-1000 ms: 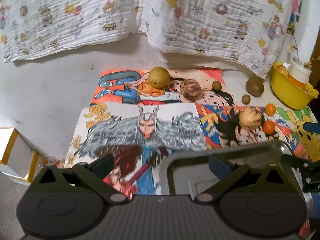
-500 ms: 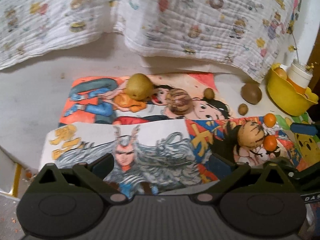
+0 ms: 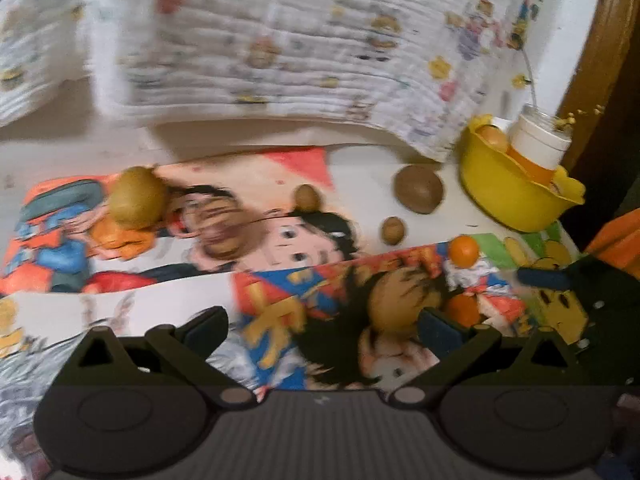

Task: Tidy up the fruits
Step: 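Grasp the striped round fruit with the left tool while the right tool grasps a small orange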

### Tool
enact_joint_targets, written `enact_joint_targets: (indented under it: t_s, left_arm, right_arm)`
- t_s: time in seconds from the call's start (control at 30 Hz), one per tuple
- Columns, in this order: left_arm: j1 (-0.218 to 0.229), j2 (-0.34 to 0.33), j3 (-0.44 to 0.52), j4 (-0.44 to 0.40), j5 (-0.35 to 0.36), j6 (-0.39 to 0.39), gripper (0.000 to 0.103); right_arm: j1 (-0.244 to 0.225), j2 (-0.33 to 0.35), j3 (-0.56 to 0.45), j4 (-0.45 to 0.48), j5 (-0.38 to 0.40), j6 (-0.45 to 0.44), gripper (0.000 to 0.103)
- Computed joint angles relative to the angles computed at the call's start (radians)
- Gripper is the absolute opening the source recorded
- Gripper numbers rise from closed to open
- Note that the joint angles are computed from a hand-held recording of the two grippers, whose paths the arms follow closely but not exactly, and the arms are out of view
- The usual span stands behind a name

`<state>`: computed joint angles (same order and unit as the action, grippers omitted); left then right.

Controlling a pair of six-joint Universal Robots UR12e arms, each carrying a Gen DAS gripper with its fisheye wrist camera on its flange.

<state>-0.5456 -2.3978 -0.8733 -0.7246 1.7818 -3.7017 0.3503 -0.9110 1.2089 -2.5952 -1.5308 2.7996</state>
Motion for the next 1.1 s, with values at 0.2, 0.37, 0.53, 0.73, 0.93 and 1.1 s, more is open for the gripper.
enact_joint_targets:
  t_s: [0.2,0.37,0.53,0.73,0.93,1.1]
  left_arm:
    - [0.000,-0.061,0.090,-0.021,-0.032,0.040,0.101]
    - [0.001,-0.096,0.140,-0.030,-0.072,0.072,0.092]
    - [0.006,-0.107,0.157,-0.042,-0.119,0.079,0.080]
    - [0.015,-0.108,0.148,-0.019,-0.168,0.065,0.068]
    - [0.020,-0.114,0.155,-0.008,-0.211,0.073,0.058]
    - [0.023,-0.111,0.147,-0.004,-0.228,0.070,0.057]
  right_arm:
    - [-0.009,0.009,-0.004,0.015,0.019,0.019,0.080]
    - [-0.013,0.015,-0.006,0.011,0.037,0.038,0.066]
    - [-0.017,0.013,0.001,0.001,0.060,0.046,0.055]
    - [-0.018,0.011,0.011,-0.020,0.079,0.016,0.045]
    - [-0.019,0.010,0.012,-0.019,0.087,0.003,0.036]
    - [-0.018,0.009,0.014,-0.023,0.088,0.004,0.035]
